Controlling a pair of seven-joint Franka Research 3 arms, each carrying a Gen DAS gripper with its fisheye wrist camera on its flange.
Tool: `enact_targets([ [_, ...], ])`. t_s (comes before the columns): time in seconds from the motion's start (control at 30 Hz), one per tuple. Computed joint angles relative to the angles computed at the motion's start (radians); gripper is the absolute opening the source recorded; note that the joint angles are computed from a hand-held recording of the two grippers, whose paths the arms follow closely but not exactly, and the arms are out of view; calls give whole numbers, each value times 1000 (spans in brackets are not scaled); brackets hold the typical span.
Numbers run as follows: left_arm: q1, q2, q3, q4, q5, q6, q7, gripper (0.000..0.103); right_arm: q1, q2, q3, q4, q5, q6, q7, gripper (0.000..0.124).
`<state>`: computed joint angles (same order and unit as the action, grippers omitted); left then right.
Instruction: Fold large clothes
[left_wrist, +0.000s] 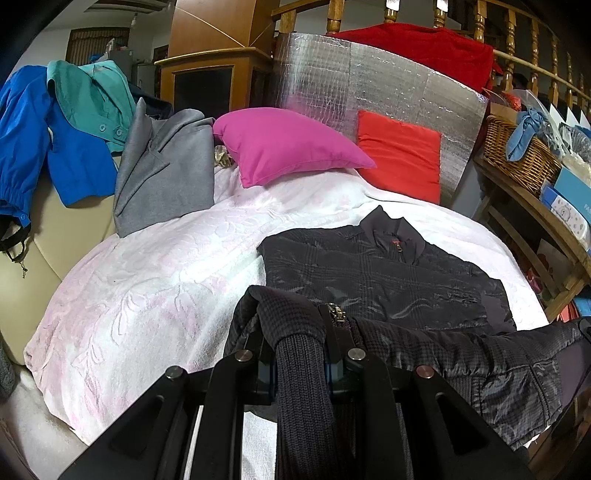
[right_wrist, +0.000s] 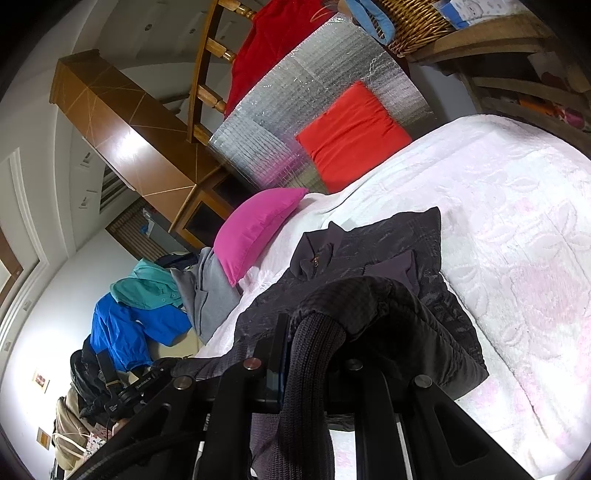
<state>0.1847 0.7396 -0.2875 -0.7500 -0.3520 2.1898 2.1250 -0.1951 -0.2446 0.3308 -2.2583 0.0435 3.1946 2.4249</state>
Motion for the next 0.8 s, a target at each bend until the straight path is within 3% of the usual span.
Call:
enact_targets([
  [0.53, 1, -44, 4, -63, 6, 31, 9, 19, 28, -6, -17, -27, 61, 35, -54, 14],
  [0.8, 2, -66, 4, -93, -4, 51, 18, 19, 9, -19, 6, -28, 89, 28, -79, 14],
])
